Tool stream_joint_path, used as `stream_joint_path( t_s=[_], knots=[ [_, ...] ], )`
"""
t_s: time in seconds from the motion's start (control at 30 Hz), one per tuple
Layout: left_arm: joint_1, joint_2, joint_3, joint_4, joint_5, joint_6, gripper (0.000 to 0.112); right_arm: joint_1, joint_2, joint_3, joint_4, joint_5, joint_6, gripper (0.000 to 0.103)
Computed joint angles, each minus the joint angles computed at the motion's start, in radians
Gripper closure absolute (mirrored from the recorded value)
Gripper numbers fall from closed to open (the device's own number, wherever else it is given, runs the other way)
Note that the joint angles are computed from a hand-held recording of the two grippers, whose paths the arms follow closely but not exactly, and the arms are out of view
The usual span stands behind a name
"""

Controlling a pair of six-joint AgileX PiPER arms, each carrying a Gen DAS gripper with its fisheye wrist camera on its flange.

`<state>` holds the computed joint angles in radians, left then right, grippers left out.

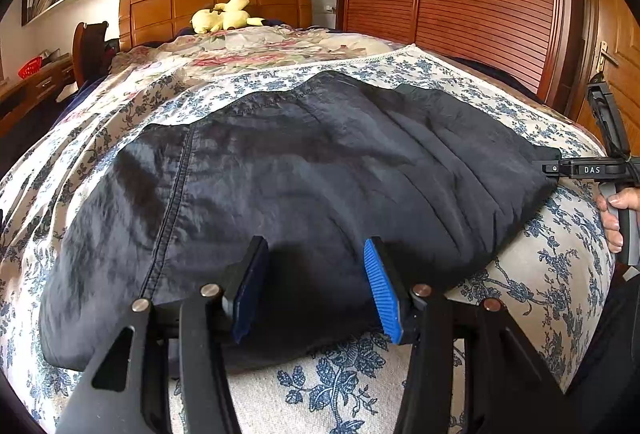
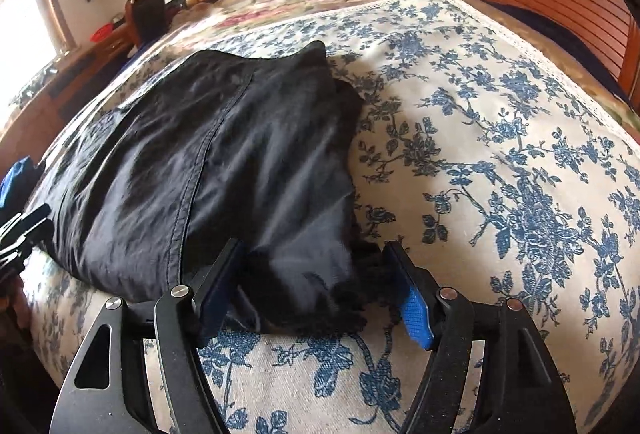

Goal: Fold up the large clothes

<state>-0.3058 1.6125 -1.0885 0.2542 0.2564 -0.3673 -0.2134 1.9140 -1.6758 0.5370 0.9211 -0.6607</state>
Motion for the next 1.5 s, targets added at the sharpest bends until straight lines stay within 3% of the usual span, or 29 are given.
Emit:
stream_joint_path(
  t_s=[0.13,0.33,0.57,0.73,1.0,1.17,1.33,1.5],
  knots=[
    [0.0,0.0,-0.001,0.0,0.001,0.001,0.063,-0.018,0.019,-0.017,0.07,0.049,-0.066,0.071],
    [0.015,0.006,0.001,-0.086,-0.012,0.089,0.063,0.003,0.005,0.015,0.065,0.0,-0.075,0.074],
    [0.034,-0.028,0.018,-0.211,-0.02,0.22,0.063,-0.01,-0.048,0.079,0.142,-0.049,-0.115,0.087],
    [0.062,-0.101,0.06,-0.296,-0.037,0.306,0.063,0.011,-0.096,0.022,0.191,-0.029,-0.116,0.09],
    [0.173,-0.244,0.149,-0.55,-0.026,0.571,0.063,0.232,-0.109,-0.21,0.069,0.011,0.016,0.094],
    [0.283,-0.337,0.209,-0.738,0.01,0.766,0.063,0.39,-0.046,-0.367,-0.038,0.026,0.11,0.099],
    [0.414,-0.4,0.255,-0.923,0.062,0.969,0.063,0.534,0.052,-0.532,-0.132,0.046,0.194,0.099],
    [0.525,-0.447,0.293,-1.042,0.122,1.095,0.063,0.676,0.229,-0.843,-0.208,0.146,0.28,0.099]
  ],
)
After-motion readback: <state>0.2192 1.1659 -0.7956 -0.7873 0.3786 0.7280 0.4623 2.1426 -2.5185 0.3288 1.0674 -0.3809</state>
